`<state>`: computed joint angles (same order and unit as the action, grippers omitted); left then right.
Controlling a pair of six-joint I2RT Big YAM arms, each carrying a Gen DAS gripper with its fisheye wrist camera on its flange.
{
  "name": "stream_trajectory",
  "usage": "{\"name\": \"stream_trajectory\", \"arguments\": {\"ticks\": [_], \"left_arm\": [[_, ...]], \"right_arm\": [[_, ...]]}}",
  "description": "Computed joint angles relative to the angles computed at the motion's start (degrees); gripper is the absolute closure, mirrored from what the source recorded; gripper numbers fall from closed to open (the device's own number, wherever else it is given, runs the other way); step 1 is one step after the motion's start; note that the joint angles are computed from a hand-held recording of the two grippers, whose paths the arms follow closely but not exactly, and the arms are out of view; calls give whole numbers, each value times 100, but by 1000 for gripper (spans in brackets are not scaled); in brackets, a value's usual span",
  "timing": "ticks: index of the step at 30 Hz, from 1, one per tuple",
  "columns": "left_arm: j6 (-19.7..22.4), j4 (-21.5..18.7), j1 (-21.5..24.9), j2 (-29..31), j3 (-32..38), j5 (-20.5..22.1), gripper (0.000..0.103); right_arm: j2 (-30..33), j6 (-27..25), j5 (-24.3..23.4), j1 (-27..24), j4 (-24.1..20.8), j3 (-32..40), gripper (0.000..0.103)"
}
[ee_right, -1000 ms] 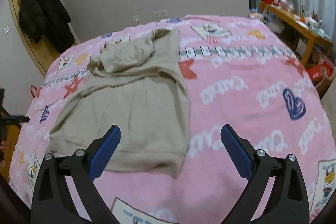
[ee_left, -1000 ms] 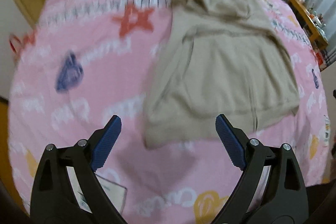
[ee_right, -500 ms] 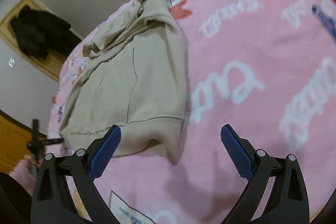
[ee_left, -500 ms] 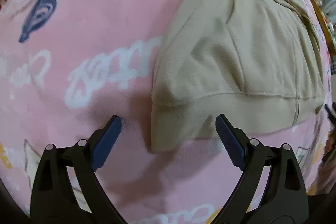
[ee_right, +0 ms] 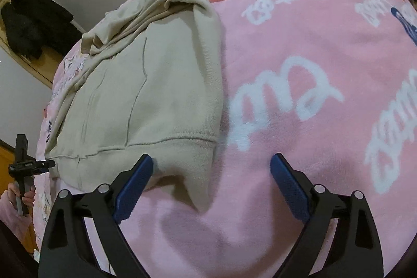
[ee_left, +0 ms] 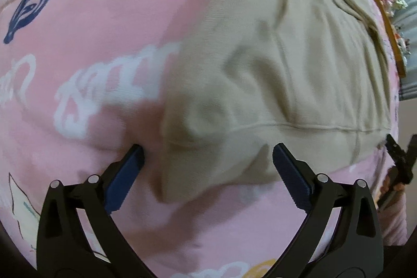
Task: Fold large clothes
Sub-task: 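Close both grippers on the hoodie hem edge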
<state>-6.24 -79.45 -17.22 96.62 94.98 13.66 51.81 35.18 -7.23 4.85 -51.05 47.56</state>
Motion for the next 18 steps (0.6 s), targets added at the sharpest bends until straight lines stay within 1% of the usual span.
{"name": "stream_trajectory", "arguments": {"ticks": [2, 4, 5, 6, 8, 9, 10, 11, 12, 13, 14, 15, 17, 18], "left_arm": [[95, 6, -102, -71, -42, 15, 7], [255, 114, -234, -134, -78, -161, 9], [308, 206, -317, -169, -132, -271, 20], [365, 195, -360, -109, -57, -326, 28], [389, 166, -482, -46, 10, -630, 55], [369, 149, -529, 10, 63, -764, 59], [330, 153, -540, 58, 111, -816, 63], [265, 165, -537, 86, 148, -802, 70], [182, 164, -525, 104, 193, -783, 73], [127, 144, -531, 134, 244, -768, 79], [80, 130, -524, 144, 287, -723, 84], [59, 113, -522, 164, 338, -688, 86], [-7, 125, -535, 152, 374, -645, 91], [-55, 148, -553, 139, 379, -647, 92]], "right_arm": [[-15, -27, -50, 12, 34, -10, 13], [-12, -34, 60, 123, -12, 56, 19], [-11, -60, 105, 213, -73, 120, 25], [5, -88, 66, 273, -79, 164, 34], [59, -216, -241, 422, -43, 233, 46], [66, -239, -140, 530, -70, 249, 46], [137, -304, 57, 662, -88, 283, 46], [207, -324, 90, 695, -72, 282, 48], [209, -269, 109, 697, -46, 262, 58], [196, -152, 42, 638, 38, 215, 64], [176, -125, -51, 582, 90, 189, 74], [154, -118, -133, 534, 106, 178, 80], [77, -74, -330, 434, 154, 130, 85], [4, -2, -509, 350, 198, 98, 87]]}}
